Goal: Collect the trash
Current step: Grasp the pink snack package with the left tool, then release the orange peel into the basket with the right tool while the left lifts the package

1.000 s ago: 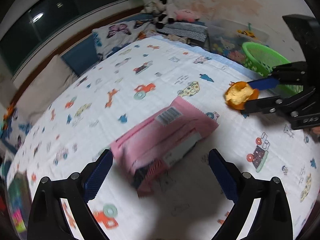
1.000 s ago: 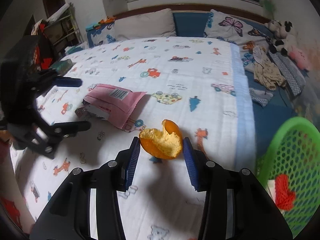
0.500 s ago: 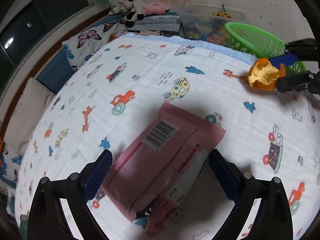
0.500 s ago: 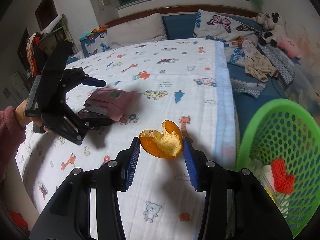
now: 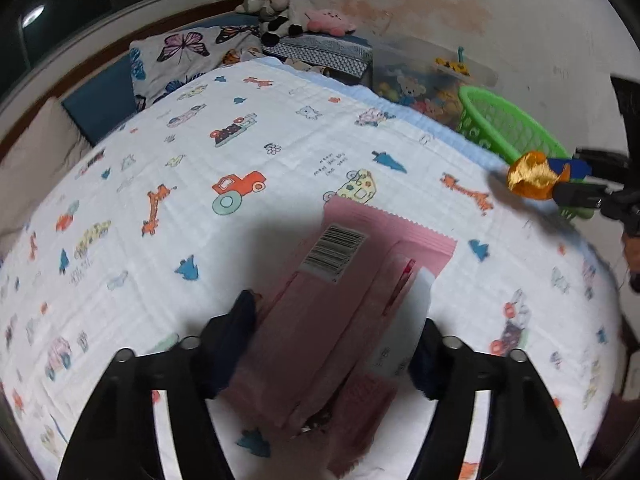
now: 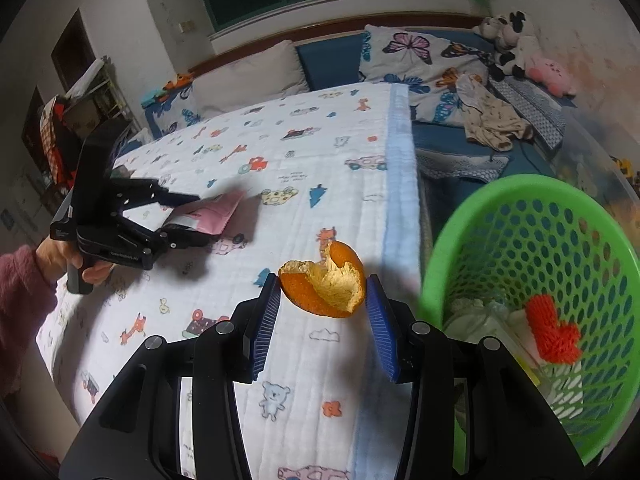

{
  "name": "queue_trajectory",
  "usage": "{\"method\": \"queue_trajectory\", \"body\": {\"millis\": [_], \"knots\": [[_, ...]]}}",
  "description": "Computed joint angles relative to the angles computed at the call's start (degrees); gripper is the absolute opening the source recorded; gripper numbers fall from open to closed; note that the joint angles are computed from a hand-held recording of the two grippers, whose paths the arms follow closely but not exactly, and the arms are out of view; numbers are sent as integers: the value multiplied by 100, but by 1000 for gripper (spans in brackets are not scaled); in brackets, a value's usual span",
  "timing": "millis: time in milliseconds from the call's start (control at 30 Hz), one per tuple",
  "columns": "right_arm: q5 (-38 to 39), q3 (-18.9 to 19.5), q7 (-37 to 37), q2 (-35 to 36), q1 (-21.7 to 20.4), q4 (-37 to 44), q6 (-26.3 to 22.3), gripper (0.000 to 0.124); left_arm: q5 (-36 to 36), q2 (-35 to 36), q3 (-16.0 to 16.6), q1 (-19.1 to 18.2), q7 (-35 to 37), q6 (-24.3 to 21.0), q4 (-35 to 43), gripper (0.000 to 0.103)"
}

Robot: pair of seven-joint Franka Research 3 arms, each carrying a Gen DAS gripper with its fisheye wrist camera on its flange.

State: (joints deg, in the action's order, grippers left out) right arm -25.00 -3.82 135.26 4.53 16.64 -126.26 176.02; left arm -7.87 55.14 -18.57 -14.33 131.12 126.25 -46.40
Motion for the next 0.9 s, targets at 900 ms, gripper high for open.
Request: {"method": "queue_trajectory", "body": {"millis": [900], "knots": [[-2565, 1335, 2938, -1668, -2261, -1480, -21, 45, -1052, -1960, -608, 486, -303, 1133, -2952, 29]]}}
